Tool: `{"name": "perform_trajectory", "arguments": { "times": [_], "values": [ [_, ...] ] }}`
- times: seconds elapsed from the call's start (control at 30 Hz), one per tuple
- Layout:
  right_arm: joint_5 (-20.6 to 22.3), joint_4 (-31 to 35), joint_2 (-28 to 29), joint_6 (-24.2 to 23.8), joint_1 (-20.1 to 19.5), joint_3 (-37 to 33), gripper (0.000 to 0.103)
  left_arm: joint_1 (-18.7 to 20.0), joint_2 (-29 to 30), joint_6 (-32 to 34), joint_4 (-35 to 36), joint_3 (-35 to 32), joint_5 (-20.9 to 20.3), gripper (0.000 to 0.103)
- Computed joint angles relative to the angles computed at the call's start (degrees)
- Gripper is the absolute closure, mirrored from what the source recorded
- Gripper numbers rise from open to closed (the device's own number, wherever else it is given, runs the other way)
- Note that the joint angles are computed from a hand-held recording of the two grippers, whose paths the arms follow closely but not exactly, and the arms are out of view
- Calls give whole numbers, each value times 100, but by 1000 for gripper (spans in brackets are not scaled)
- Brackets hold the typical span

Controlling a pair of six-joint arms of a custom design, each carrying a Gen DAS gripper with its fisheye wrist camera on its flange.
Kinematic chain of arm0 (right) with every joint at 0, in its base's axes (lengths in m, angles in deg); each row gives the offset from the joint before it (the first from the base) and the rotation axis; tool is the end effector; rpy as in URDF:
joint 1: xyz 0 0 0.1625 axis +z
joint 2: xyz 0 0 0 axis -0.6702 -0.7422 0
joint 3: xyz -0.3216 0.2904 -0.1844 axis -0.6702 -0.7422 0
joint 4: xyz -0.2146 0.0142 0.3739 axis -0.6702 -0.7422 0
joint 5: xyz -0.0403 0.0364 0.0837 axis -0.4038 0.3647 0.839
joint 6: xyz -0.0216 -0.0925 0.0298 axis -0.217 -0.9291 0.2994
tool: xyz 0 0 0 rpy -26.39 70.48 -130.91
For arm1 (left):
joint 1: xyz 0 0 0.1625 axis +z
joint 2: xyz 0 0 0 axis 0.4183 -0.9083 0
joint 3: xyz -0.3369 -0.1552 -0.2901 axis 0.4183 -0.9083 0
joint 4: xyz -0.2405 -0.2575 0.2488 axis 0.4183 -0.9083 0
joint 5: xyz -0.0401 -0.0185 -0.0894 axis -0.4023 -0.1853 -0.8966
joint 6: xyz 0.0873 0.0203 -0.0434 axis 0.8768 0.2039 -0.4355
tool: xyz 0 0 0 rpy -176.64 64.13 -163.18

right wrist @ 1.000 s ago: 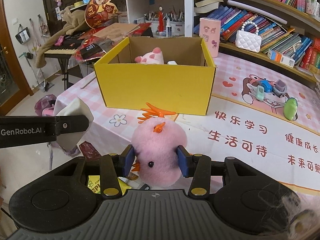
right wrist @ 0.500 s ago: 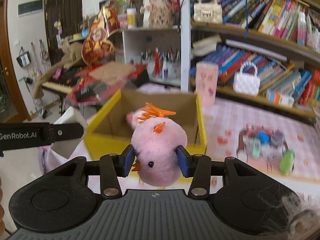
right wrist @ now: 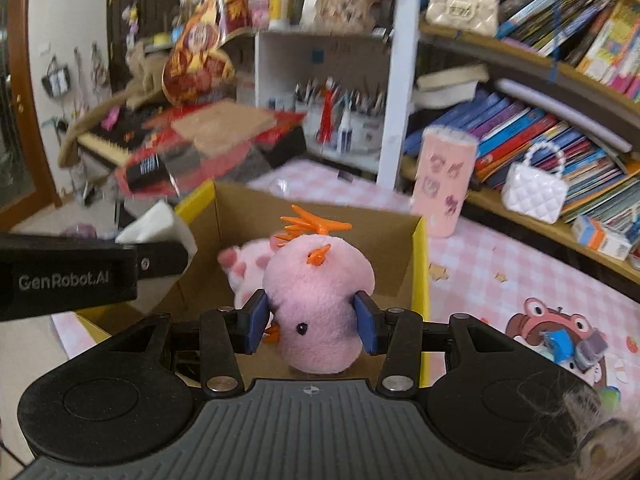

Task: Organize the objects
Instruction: 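Carry the cube with the left gripper while the right gripper carries the chick into the yellow box, then open both grippers to drop the cube and chick into the yellow box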

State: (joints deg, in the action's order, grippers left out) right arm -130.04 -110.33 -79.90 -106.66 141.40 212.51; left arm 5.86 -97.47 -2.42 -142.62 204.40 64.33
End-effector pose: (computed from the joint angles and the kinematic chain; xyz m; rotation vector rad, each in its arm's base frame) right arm 0.2103 -0.5297 0.1550 1.3838 -2.3362 0.7256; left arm -0.2777 -0.4307 0.1136 -0.1404 2.0319 -1.3352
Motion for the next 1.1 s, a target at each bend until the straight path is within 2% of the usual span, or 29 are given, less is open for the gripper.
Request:
{"name": "perform_trajectory", "arguments": {
  "times": [0.27, 0.33, 0.57, 0.67, 0.83, 0.9, 1.1],
  "values": [
    [-453, 990, 362, -187, -46, -556, 60, 424, 274, 340, 224, -385, -362, 72],
    [-433, 1040, 380, -382, -54, -564, 60, 468, 306, 337, 285, -432, -426, 72],
    [-607, 1508, 494, -351, -26, -790, 59, 570, 319, 217, 478, -507, -504, 68],
    [-620, 1387, 521, -386, -17, -773, 59, 579, 296, 112, 559, -514, -484, 66],
    [-359, 1157, 400, -252, -34, -658, 51, 468, 194, -204, 695, -440, -408, 64],
    [-246, 983, 323, -251, -36, -560, 50, 363, 141, -345, 773, -381, -309, 58],
    [-9, 543, 41, 10, -10, -258, 51, -61, -32, -1525, 2406, -475, 149, 43]
  ]
}}
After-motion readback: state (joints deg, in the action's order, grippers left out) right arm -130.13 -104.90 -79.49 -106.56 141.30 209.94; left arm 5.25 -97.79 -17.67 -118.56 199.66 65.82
